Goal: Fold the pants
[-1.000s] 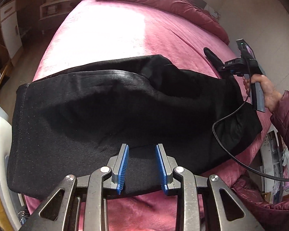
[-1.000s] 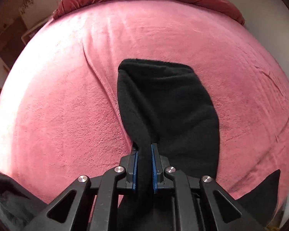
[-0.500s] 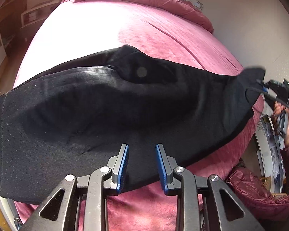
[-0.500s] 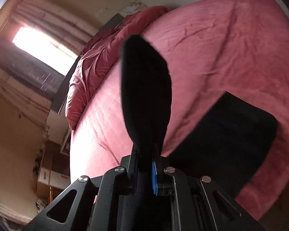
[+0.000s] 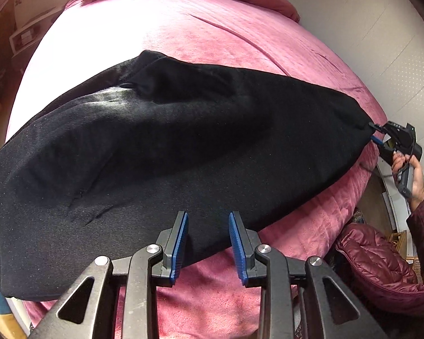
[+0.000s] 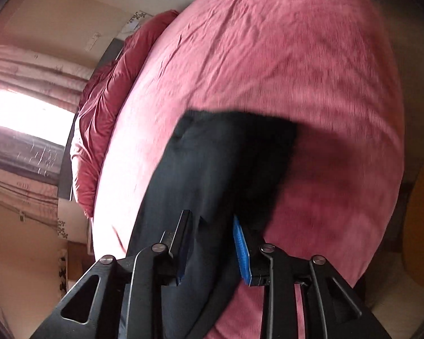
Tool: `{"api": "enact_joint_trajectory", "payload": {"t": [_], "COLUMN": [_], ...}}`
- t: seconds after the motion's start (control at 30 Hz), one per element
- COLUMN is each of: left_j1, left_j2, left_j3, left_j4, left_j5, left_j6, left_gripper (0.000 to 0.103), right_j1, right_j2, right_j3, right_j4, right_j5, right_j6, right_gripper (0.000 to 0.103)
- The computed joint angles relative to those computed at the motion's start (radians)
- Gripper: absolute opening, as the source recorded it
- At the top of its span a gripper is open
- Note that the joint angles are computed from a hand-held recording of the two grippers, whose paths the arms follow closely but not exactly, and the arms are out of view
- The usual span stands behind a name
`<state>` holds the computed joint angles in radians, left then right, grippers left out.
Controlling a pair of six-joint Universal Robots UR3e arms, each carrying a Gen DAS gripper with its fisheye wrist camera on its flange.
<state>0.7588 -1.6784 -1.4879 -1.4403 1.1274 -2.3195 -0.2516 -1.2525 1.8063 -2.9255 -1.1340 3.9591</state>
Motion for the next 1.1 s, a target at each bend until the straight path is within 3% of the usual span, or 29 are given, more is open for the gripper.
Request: {"api": "enact_joint_trajectory", "payload": {"t": [0.03,0.07,0.1,0.2,0.37,0.47,0.53,0.6,0.63,0.87,1.03,1.07,1.1], "left_j1": [-0.005,-0.01,-0.015,-0.013,0.01,0.025,0.038,0.047,0.05,0.032,0.028,0.033,0.041], "left_j2": [0.0,0.0,0.0,0.016,0.041,0.085,0.108,0.126,0.133,0.154,0.115,0.107,0.101], "left_j3": [-0.002,-0.005,-0.014,-0.039,-0.08,-0.142,-0.17,-0.194,-0.205,-0.276,-0.269,-0.266,-0.263], "left_j4": [0.004,0.008,0.019,0.038,0.071,0.114,0.113,0.102,0.093,0.104,0.12,0.115,0.118], "left_j5": [0.004,0.007,0.009,0.012,0.019,0.039,0.035,0.025,0.016,-0.018,-0.023,-0.029,-0.035], "left_j6": [-0.005,-0.008,-0.015,-0.015,-0.003,0.06,0.111,0.154,0.179,0.231,0.223,0.223,0.219], "left_gripper": [0.03,0.03,0.03,0.03,0.03,0.036,0.043,0.047,0.047,0.047,0.047,0.044,0.034], "right_j1": [-0.008,-0.004,0.002,0.033,0.054,0.041,0.026,0.028,0.031,0.113,0.212,0.225,0.233], "right_j2": [-0.002,0.002,0.009,0.027,-0.006,0.016,-0.021,-0.067,-0.097,-0.174,-0.097,-0.088,-0.075], "right_j3": [-0.026,-0.07,-0.125,-0.276,-0.314,-0.286,-0.217,-0.184,-0.16,-0.019,-0.015,-0.02,-0.029], "right_j4": [0.038,0.086,0.147,0.273,0.427,0.454,0.393,0.398,0.4,0.351,0.296,0.3,0.292], "right_j5": [-0.015,-0.036,-0.065,-0.125,-0.226,-0.206,-0.182,-0.174,-0.162,0.094,0.105,0.091,0.078], "right_j6": [-0.018,-0.03,-0.052,-0.13,-0.205,-0.192,-0.164,-0.155,-0.164,-0.206,-0.132,-0.12,-0.108], "right_gripper": [0.031,0.023,0.007,0.007,0.006,0.009,0.017,0.034,0.036,0.039,0.039,0.039,0.037]}}
